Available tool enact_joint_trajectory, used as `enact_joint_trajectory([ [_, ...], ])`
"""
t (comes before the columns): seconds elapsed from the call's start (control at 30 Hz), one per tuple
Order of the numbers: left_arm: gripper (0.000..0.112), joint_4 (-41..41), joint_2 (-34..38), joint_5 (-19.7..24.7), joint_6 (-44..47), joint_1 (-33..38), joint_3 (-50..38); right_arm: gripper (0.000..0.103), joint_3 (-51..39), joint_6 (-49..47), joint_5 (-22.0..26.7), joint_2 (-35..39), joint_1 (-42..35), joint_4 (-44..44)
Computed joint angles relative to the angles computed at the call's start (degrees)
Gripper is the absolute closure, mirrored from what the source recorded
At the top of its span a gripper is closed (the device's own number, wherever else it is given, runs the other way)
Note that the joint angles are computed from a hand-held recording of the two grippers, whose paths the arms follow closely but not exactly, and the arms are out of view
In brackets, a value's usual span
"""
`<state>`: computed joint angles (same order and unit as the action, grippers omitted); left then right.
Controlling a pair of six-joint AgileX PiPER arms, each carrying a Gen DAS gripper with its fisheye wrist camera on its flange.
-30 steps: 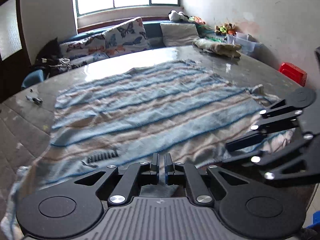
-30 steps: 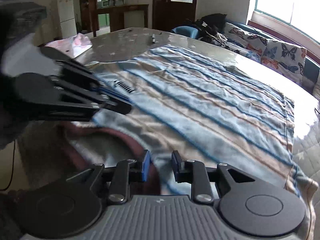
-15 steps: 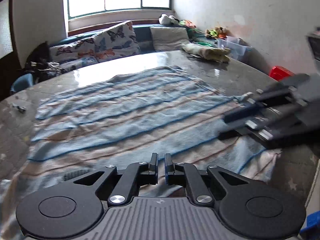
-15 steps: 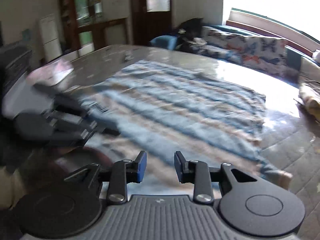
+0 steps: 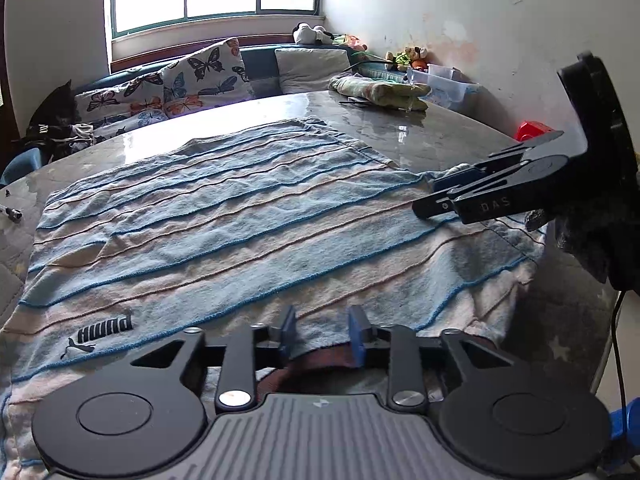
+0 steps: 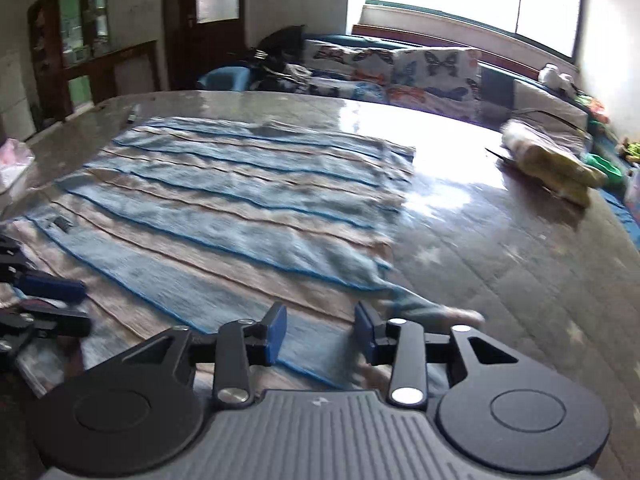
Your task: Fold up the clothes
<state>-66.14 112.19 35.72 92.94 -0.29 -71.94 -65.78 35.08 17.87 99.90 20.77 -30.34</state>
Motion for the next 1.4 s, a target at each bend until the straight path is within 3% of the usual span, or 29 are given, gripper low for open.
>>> enact_joint_trajectory([
  [0.27, 0.060, 0.0, -0.8, -1.2, -1.0, -0.5, 1.0, 0.063, 6.1, 14.6, -3.4, -5.2, 0.1, -8.1],
  [0.43, 0.055, -0.6, -1.7, -1.3, -0.3, -0.9, 1.8, 0.057, 8.7, 23.7, -0.3, -6.1, 5.4, -19.8],
  [0.53, 0.054, -1.8, -2.3, -1.3, 1.3, -1.1, 2.6, 0.054, 9.6, 25.5, -1.5, -7.2, 7.4, -22.7],
  [0.67, 0.054, -2.6, -3.0, -1.8, 2.6, -1.3, 3.4, 0.051, 9.3, 15.5, -2.9, -7.4, 8.6, -14.8],
  [0.77, 0.052, -3.0, -3.5, -2.2, 3.5, -1.2, 3.9, 0.051, 10.3, 8.3, -1.3, -8.1, 9.7, -9.0],
  [0.93, 0.045, -4.4, -4.0, -3.3, 5.4, -2.0, 3.9, 0.051, 14.6, 8.3, 0.6, -12.8, 10.5, -8.0],
  [1.07, 0.028, -7.0, -4.2, -4.6, 7.0, -3.5, 4.2, 0.050, 18.8, 13.9, 0.5, -17.0, 9.9, -10.9],
  [1.13, 0.028, -7.5, -4.1, -5.2, 7.1, -4.5, 4.5, 0.050, 20.4, 18.8, 1.0, -18.2, 9.6, -13.5],
  [1.27, 0.024, -8.3, -4.5, -6.8, 9.0, -6.1, 6.2, 0.050, 22.7, 19.0, -0.4, -20.5, 8.1, -12.4],
  [1.4, 0.019, -10.2, -4.9, -8.6, 11.7, -6.7, 7.9, 0.050, 24.6, 30.6, 0.6, -23.0, 6.5, -22.0],
])
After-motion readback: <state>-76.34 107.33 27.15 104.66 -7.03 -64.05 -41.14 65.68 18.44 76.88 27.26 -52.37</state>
